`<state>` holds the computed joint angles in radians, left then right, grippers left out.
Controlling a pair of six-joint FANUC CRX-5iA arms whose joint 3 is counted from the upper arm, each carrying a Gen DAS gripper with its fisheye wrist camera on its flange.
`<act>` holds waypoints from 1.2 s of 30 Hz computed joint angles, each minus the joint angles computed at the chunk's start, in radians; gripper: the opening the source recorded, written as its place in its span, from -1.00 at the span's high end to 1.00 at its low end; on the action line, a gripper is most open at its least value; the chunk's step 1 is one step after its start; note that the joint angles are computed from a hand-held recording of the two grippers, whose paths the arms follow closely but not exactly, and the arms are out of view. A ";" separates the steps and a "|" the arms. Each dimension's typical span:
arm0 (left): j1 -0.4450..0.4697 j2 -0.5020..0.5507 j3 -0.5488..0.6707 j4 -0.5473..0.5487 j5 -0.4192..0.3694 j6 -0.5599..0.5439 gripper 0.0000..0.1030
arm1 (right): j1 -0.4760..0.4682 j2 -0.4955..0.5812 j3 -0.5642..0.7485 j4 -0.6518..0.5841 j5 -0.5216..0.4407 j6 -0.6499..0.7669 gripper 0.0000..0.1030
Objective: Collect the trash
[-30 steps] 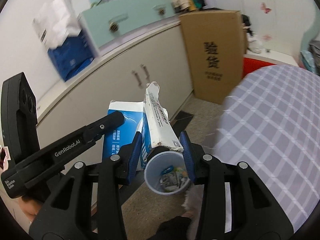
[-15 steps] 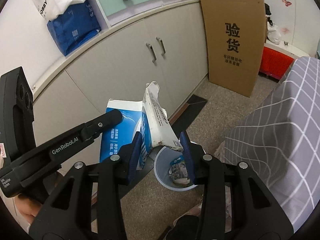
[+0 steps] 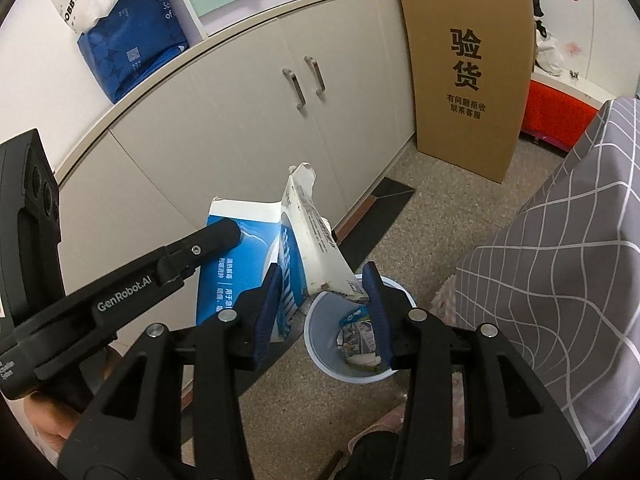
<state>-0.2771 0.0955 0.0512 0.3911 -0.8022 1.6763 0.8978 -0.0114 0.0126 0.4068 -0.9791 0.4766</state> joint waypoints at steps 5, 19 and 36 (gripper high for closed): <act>0.001 0.016 0.008 0.003 -0.007 0.000 0.78 | -0.004 0.010 -0.004 -0.002 0.012 -0.002 0.10; -0.001 0.122 0.130 -0.169 -0.182 0.126 -0.09 | -0.035 0.046 -0.012 -0.058 -0.044 0.011 -0.49; -0.135 -0.036 0.231 -0.416 -0.181 0.185 -0.45 | 0.147 -0.165 -0.115 0.328 -0.197 -0.205 -0.58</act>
